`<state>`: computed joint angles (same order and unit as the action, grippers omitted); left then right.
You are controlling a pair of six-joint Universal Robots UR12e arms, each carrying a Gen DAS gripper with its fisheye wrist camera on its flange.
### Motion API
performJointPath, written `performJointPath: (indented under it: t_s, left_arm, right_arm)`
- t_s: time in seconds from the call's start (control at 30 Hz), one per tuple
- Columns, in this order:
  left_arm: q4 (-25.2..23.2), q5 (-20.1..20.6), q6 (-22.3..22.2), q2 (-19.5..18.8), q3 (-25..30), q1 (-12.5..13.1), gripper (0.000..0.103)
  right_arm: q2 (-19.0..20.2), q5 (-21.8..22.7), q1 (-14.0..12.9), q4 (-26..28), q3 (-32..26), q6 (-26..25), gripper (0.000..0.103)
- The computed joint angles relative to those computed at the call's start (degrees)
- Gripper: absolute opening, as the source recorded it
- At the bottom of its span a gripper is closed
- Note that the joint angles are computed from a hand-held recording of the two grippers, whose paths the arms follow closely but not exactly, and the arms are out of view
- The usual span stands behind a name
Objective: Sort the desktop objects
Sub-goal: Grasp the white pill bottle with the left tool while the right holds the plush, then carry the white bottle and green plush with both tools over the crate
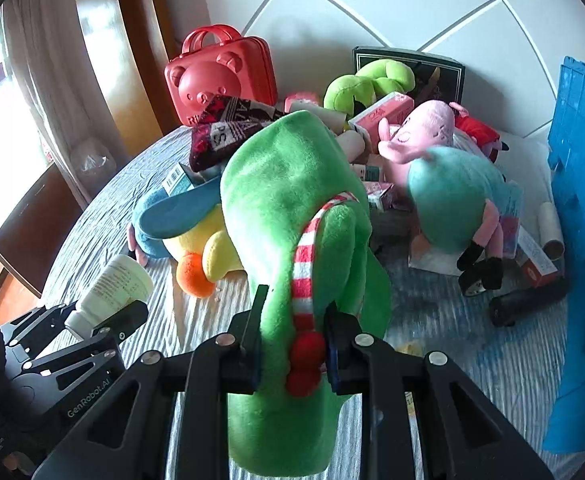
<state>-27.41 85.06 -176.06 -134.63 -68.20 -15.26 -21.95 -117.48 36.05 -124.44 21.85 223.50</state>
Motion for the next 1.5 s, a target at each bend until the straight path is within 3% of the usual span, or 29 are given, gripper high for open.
performJointPath:
  t_s: [0.43,0.83,0.93,1.17,1.5]
  left_arm:
    - [4.7,-2.2,0.5,0.9,1.8,-0.2,0.045]
    - [8.7,-6.6,1.8,2.1,3.1,-0.3,0.045]
    - [9.6,-7.9,2.1,2.4,3.3,-0.5,0.045]
    - [11.5,-9.8,2.6,3.3,3.2,-1.6,0.045]
    - [16.0,-8.7,1.1,4.9,2.6,-5.4,0.045]
  right_arm:
    - [-0.8,-5.4,0.5,-2.5,-1.8,-3.0,0.023]
    - [2.6,-12.9,1.6,-0.1,-12.8,-7.2,0.023]
    - [2.3,-15.2,1.9,0.1,-13.1,-7.2,0.023]
    - [-3.5,-19.8,2.4,-5.1,-3.1,-7.2,0.023]
    - [-14.7,-26.3,2.7,-19.6,16.2,-12.1,0.023]
